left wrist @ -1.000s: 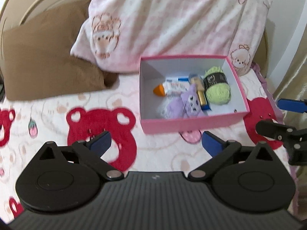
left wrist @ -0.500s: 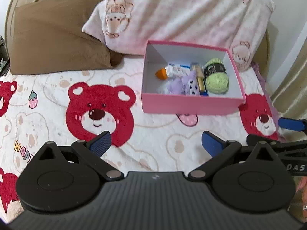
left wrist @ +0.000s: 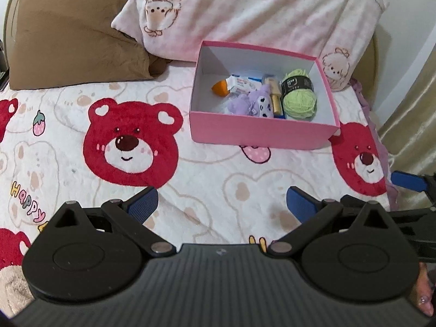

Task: Organize objects

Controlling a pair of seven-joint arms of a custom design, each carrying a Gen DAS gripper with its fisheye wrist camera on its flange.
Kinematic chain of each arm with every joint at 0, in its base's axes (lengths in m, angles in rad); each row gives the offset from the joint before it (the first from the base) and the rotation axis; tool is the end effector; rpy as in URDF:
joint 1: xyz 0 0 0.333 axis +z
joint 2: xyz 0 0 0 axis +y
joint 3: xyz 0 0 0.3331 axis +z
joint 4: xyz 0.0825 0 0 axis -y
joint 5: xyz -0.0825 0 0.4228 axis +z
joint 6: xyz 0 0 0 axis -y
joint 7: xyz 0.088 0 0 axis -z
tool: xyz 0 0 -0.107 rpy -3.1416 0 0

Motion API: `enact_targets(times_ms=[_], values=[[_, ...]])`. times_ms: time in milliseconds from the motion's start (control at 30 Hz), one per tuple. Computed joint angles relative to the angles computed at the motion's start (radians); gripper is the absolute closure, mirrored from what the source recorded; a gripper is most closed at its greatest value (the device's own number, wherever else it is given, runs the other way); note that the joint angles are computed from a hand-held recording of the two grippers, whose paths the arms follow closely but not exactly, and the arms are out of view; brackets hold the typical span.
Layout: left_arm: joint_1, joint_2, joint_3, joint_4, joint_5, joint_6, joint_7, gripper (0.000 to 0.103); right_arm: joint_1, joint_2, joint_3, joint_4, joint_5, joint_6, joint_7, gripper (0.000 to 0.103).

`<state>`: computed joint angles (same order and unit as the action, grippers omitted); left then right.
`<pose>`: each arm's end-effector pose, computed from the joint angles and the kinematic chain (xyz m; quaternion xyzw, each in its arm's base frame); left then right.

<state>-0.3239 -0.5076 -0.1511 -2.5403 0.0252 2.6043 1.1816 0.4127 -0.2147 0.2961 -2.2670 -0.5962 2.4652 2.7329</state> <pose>0.4055 -0.2136 0.5045 -0.6413 0.7133 -0.2452 0.1405 0.4111 0.3616 0.4851 -0.6543 0.6873 -0.2251 0.2211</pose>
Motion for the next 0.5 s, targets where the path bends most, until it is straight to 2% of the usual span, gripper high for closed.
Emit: enact_targets(times_ms=[167,367,500], values=[[-0.010,0.001,0.003,-0.003,-0.001,-0.005,0.024,0.001,-0.001,-0.004,0.001,0.000,0.003,-0.021,-0.001,0.004],[-0.009,0.012,-0.002,0.001,-0.003,-0.021,0.016,0.001,-0.006,-0.008,-0.003,-0.019,0.010,-0.002,0.023,0.004],[0.002,0.013,-0.009,-0.010,0.004,-0.004,-0.004,0.001,-0.003,-0.010,0.007,-0.014,-0.015,-0.009,0.008,0.004]])
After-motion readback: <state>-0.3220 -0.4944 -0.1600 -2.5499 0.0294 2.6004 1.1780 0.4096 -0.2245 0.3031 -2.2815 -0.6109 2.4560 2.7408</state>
